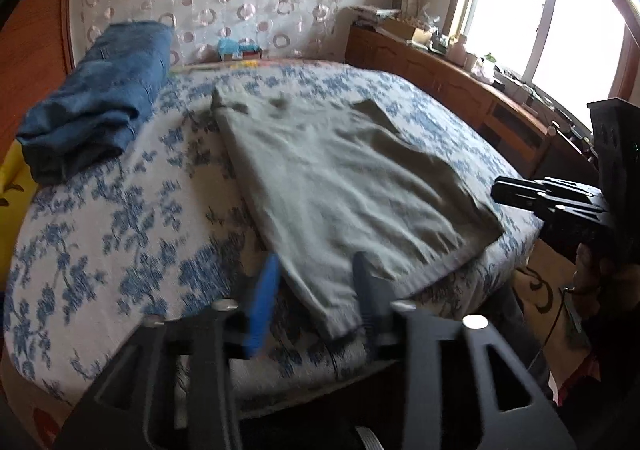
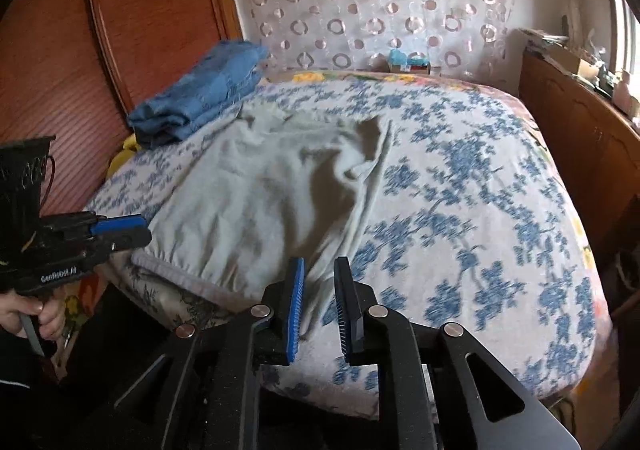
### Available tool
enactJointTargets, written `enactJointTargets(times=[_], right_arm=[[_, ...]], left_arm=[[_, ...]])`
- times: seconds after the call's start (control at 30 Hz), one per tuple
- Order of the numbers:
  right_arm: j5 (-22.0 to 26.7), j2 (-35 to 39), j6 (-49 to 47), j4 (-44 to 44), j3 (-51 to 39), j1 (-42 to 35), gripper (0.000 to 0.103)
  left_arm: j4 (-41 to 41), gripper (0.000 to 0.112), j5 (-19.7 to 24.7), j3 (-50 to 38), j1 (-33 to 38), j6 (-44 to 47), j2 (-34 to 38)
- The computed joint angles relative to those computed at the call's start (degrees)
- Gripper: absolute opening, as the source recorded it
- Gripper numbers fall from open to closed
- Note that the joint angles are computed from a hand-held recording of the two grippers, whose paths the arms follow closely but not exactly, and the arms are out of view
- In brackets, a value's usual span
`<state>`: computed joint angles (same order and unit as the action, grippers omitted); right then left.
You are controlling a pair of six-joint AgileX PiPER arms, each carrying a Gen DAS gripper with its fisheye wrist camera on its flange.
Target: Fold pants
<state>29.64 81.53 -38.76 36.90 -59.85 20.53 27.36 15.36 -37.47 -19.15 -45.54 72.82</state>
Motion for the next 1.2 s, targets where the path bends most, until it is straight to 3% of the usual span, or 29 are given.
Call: enactJointTargets(times=[0.1,0.13,0.17,0.33,0.57,0.77,0.97,1.07,1.2], right_arm=[[1.4,1.8,-1.8,1.0,-3.6,-2.0,0.028],[1.9,3.1,-3.3,2.1,-5.3,-2.7,0.028],[2.9,5.0,-3.5,2.2,-7.9,-3.3,0.028],[6.6,15.9,-2.2,0.8,-21.7,-3.6,0.028],[11.9,31.8,8.9,-7.4,-41.9,-1.3,0.028],[16.8,41.4,16.7,-14.6,-56.1,0.4,0.018],[23.4,48.8,21.0,-19.3,-69.6,1.7,0.016],[26.6,51.5,21.3,-20.3,-75.3,2.1,0.006],[23.8,50.7,25.3,-24.5,-75.0,2.6,0.003]], left_arm=[[-1.1,0.053,0.4,-2.1,1.5,2.3,1.7],[-1.1,0.068,0.0,-2.9,2.4,2.6,2.9],[-1.1,0.074,-0.6,-3.3,3.0,2.8,3.5],[-2.5,0.075,-1.6,-6.4,5.9,3.9,7.8],[-6.3,0.075,-2.0,-7.3,7.7,7.8,10.6],[-6.2,0.075,-1.9,-7.5,8.0,7.8,12.4],[5.1,0.075,-1.6,-7.2,6.5,-2.5,13.1],[11.3,0.076,-1.1,-7.2,5.5,-7.9,13.6],[13.8,0.076,-0.2,-7.4,5.0,-10.0,13.8]])
